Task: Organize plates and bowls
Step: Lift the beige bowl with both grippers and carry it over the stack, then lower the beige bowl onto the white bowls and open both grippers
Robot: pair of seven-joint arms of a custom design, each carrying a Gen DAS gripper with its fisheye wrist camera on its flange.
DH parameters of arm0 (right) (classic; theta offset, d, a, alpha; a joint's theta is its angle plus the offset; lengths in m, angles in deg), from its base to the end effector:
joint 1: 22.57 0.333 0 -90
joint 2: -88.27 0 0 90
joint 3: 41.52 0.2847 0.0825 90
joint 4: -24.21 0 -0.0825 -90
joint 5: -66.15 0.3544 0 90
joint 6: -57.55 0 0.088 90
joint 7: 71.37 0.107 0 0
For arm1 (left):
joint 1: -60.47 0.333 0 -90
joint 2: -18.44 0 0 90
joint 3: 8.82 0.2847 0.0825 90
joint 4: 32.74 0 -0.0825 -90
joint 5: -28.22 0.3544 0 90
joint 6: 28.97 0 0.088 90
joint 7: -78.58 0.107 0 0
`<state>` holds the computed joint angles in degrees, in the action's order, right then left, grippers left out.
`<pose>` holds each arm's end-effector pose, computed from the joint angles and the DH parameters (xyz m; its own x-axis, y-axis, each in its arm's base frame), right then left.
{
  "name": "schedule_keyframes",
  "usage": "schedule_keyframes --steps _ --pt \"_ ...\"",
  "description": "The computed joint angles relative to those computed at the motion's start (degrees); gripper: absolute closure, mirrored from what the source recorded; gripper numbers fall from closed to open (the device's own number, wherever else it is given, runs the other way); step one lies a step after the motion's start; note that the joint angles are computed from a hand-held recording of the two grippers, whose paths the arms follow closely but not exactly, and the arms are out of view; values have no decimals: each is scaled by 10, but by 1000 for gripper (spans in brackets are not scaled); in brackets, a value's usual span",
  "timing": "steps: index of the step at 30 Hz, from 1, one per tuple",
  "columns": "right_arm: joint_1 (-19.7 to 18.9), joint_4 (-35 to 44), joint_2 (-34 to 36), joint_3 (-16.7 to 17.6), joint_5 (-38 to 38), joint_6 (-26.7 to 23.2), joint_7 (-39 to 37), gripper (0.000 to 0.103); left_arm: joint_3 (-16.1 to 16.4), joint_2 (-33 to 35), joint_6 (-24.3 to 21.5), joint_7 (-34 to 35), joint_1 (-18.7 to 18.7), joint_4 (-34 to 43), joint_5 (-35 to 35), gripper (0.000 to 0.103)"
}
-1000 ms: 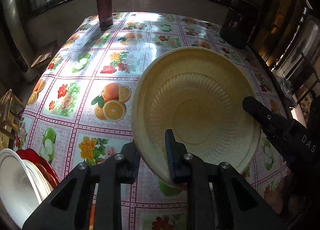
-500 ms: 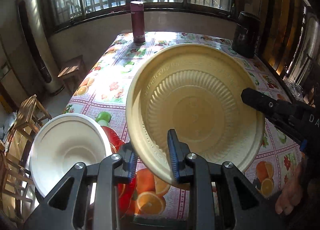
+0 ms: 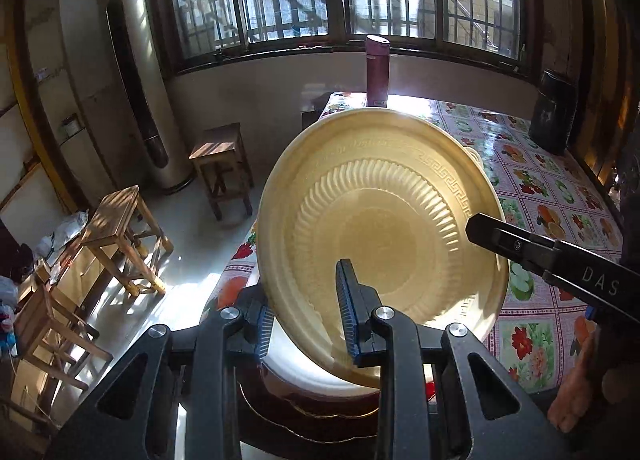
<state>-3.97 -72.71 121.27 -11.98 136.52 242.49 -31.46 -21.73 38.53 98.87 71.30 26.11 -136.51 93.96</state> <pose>0.5308 0.3791 0.3383 0.3947 -0.7817 -0.4829 -0.7452 0.0351 -0.6659 0.4489 -0.4295 0.3602 0.2180 -0.9721 -0.0870 -0.6626 -0.0820 -0.7444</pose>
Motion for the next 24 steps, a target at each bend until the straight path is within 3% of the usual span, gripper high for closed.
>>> schedule_keyframes --steps 5,9,15,20,24 --pt "89 9 10 -100 -99 -28 121 92 -2 -10 14 -14 11 -33 -8 78" --pt "133 8 20 -151 -164 -27 196 92 -1 0 33 -12 18 -39 -17 78" --pt "158 -2 26 -181 -226 -19 259 92 1 0 18 -7 10 -41 -5 78" --pt "141 -9 29 -166 -259 -13 285 92 -1 5 -2 1 4 -36 -4 78" --pt "161 -19 25 -189 -291 -5 315 92 0 3 -17 -5 1 -39 -2 70"
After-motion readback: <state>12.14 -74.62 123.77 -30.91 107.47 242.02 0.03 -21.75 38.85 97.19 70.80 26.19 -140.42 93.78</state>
